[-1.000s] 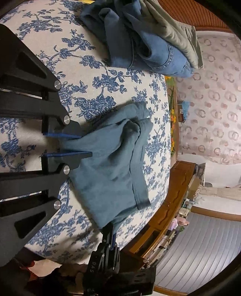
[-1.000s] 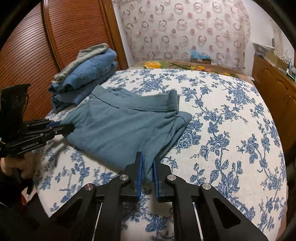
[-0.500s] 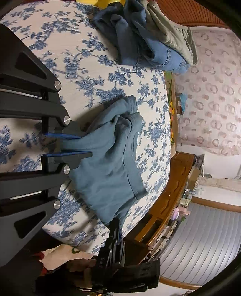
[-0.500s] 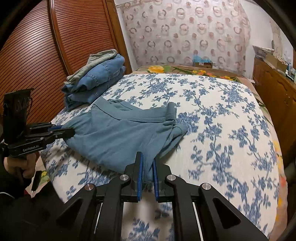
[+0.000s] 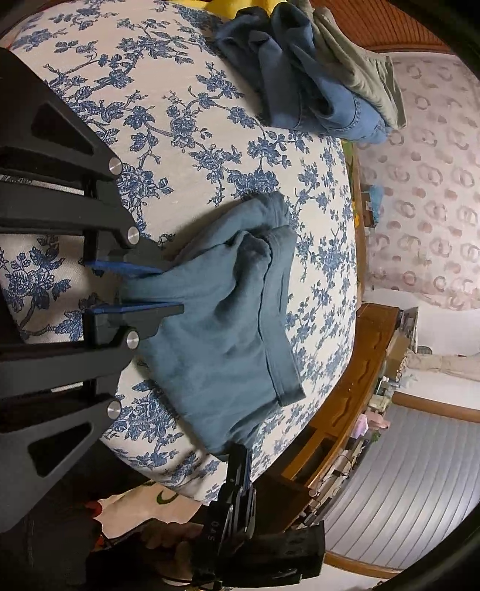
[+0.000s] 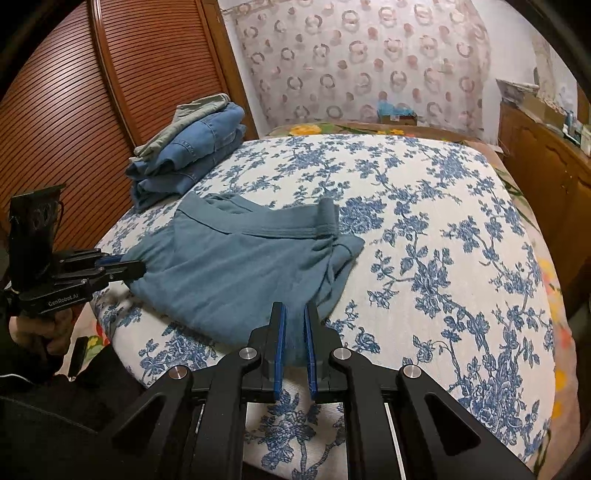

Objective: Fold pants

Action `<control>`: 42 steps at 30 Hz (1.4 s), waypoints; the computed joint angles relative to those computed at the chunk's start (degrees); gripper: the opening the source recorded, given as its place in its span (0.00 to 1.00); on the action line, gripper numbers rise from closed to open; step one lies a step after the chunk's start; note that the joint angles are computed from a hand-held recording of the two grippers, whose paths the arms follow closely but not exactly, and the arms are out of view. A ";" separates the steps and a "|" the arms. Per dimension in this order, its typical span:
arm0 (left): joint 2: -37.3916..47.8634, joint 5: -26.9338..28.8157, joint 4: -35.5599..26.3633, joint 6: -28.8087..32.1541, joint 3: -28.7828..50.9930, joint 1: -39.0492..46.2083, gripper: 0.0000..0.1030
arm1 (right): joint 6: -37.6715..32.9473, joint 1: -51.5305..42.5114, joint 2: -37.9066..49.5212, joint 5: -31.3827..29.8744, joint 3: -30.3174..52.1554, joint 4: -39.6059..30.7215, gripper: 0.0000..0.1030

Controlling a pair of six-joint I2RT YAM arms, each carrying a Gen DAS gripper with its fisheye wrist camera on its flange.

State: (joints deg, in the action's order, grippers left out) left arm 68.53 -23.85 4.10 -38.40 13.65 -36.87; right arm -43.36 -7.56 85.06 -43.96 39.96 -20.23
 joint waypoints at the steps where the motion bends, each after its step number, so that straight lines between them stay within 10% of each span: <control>1: -0.04 -0.22 -0.33 -0.11 0.12 0.04 0.18 | 0.11 -0.04 -0.38 0.05 -0.29 0.00 0.10; 6: -1.11 -0.61 -1.33 0.08 0.16 1.80 0.48 | 0.43 0.28 -1.51 0.32 -0.53 0.27 0.10; 19: 2.29 5.51 5.06 10.92 3.17 14.39 0.56 | 8.78 6.78 0.33 4.58 1.00 10.45 0.30; 40: 14.87 14.53 11.54 17.97 9.96 22.02 0.17 | 15.70 12.71 15.03 7.20 10.67 15.16 0.29; 42: 13.77 14.02 11.02 18.05 10.15 21.61 0.15 | 15.10 12.36 14.74 5.97 10.40 15.05 0.15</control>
